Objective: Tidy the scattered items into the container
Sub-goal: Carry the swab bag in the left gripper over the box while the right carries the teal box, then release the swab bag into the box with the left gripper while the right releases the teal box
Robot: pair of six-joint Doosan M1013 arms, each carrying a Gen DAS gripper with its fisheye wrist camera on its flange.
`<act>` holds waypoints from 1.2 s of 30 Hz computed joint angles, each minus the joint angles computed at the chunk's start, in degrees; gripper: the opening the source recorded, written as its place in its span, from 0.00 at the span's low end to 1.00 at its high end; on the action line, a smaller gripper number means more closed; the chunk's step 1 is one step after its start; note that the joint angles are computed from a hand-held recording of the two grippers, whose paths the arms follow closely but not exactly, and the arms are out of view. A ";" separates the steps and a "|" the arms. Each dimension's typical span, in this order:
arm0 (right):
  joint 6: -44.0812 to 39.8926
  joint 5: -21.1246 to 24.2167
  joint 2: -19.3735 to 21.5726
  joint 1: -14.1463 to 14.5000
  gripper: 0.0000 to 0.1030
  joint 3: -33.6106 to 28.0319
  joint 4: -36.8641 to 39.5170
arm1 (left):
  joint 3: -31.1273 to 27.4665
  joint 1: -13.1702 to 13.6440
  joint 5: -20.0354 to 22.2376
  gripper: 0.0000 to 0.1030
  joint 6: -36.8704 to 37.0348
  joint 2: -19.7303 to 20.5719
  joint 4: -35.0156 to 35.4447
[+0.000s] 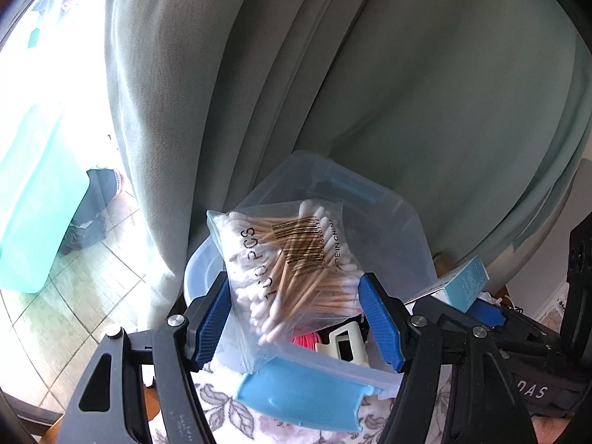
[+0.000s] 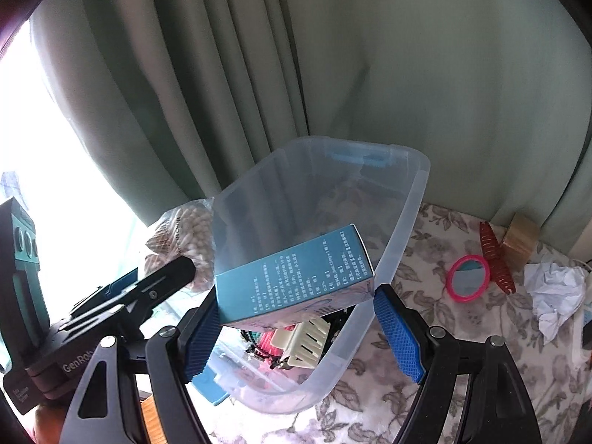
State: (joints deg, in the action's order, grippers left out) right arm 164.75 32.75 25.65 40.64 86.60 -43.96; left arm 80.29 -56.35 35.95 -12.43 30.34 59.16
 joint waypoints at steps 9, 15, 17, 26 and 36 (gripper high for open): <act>-0.39 -0.24 0.50 -0.35 0.81 0.02 -0.59 | 0.01 -0.02 0.16 0.69 1.27 -0.07 -0.95; -1.51 -0.40 1.22 -0.90 0.81 -0.54 -0.79 | 0.63 -0.29 0.96 0.69 1.89 -0.67 -1.43; -1.18 -0.63 1.28 -1.01 0.81 -0.52 -1.08 | 1.09 -0.34 0.77 0.69 1.86 -1.05 -1.59; -2.36 -2.22 1.40 -1.48 0.81 -0.50 -0.48 | 3.41 -0.50 -0.24 0.69 0.80 -2.88 -1.82; -2.43 -1.07 1.42 -0.97 0.82 -0.70 -1.11 | 5.71 -1.14 -0.59 0.69 0.82 -5.02 -2.57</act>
State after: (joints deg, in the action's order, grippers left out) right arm 162.32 31.68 27.07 39.66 85.90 -45.08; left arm 86.00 -57.49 35.35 -11.61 25.33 56.59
